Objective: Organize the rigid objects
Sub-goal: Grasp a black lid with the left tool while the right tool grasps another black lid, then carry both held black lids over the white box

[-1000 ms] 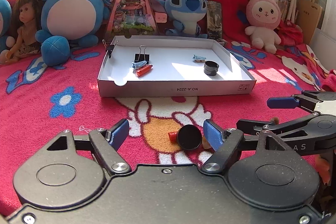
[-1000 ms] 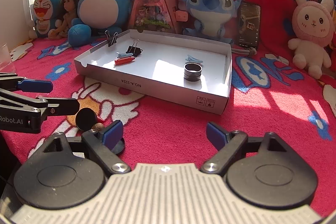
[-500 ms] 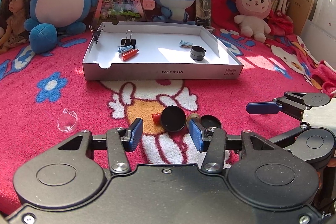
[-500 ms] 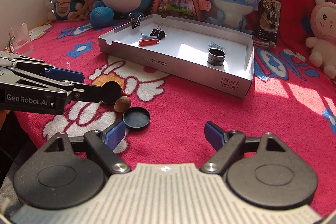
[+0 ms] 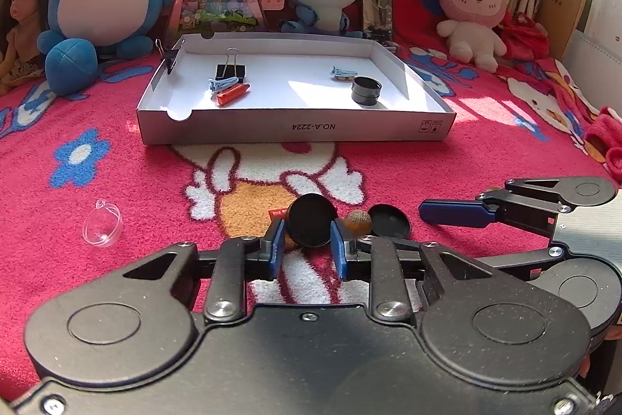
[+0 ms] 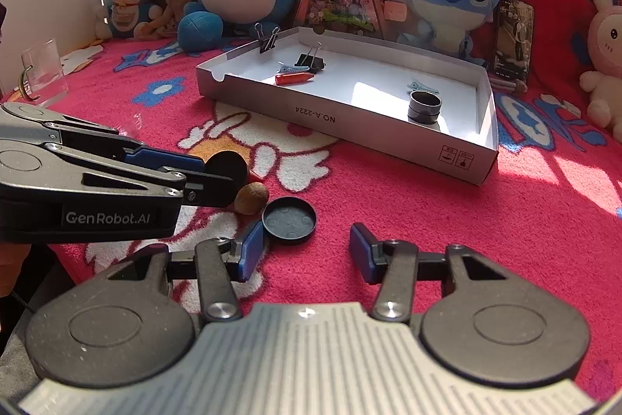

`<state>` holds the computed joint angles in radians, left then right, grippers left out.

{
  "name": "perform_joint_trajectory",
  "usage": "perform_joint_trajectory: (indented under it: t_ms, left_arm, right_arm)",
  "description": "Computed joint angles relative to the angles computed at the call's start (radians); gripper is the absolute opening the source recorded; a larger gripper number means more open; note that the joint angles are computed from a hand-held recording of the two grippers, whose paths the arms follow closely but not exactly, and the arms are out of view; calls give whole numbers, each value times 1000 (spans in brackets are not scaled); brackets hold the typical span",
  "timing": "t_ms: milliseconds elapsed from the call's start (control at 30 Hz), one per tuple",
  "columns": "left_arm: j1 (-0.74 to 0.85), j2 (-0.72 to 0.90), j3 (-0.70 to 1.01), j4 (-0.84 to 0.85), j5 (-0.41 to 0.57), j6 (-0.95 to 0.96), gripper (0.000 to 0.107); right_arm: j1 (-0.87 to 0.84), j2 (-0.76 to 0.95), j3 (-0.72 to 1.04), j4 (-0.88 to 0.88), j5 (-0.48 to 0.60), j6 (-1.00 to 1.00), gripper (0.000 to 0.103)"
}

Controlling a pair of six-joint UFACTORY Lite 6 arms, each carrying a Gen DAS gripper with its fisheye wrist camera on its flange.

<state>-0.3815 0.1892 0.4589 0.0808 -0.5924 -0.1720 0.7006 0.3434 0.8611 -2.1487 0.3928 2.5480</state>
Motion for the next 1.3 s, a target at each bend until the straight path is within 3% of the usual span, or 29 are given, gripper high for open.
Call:
perform_joint_trajectory:
  t_ms: [300, 967, 1233, 1300]
  left_arm:
    - [-21, 7, 2, -62, -30, 58, 24]
    - [-82, 41, 6, -126, -69, 163, 37]
    - [-97, 114, 60, -162, -81, 174, 37]
    - [-100, 119, 63, -169, -85, 180, 37]
  right_arm:
    - [6, 5, 5, 2, 16, 11, 36]
    - [-24, -40, -49, 119, 71, -30, 36]
    - [-21, -28, -57, 128, 108, -32, 43]
    - [-19, -23, -59, 130, 120, -29, 53]
